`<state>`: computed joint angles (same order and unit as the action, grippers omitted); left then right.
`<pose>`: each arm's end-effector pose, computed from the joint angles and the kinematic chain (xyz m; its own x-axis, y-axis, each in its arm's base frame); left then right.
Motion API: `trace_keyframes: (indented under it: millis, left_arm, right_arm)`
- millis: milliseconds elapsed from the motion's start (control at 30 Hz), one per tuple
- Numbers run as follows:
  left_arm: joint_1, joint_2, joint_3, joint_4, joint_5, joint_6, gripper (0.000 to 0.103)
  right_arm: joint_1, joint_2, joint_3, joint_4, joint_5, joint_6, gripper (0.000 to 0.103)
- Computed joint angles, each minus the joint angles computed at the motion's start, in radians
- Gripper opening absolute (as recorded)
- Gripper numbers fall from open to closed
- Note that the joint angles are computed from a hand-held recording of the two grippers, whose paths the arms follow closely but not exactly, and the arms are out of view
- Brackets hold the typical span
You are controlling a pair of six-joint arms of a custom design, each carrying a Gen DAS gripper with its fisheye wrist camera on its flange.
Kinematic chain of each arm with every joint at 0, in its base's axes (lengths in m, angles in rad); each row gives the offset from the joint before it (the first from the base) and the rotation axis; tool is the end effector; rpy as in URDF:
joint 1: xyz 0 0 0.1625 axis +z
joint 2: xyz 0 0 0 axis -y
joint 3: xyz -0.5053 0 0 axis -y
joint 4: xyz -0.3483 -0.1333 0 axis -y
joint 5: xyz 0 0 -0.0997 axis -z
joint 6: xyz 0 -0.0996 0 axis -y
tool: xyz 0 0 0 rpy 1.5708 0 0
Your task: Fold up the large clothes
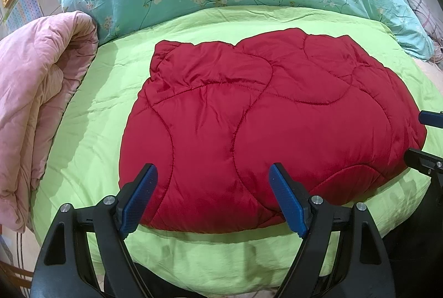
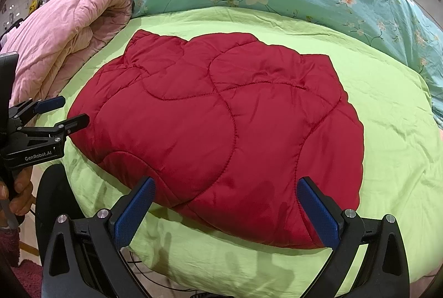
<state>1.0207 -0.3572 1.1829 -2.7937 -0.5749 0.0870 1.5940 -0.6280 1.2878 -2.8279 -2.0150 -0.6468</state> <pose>-0.2451 -0.8145 0.0718 -0.5890 0.0758 -0.8046 0.5353 0.7825 -0.3181 0.1094 -0.8148 0.2276 -0.7133 -0.3221 0.6225 -0.5627 0.7927 -0.2347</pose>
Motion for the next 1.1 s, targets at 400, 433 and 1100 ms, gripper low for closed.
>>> trace_keyframes:
  millis: [400,433,1100]
  left_arm:
    - [-0.001,0.000,-0.001,-0.006,0.002,0.000,0.083]
    - [-0.001,-0.001,0.000,-0.007,0.002,0.001,0.083]
    - [-0.001,0.004,-0.006,-0.058,0.006,0.039,0.083]
  right_arm:
    - [0.000,-0.004,-0.001,-0.001,0.006,-0.006,0.103]
    - [0.000,-0.004,-0.001,-0.001,0.006,-0.008,0.103]
    - [-0.001,0.003,-0.031,0.007,0.017,-0.008,0.103]
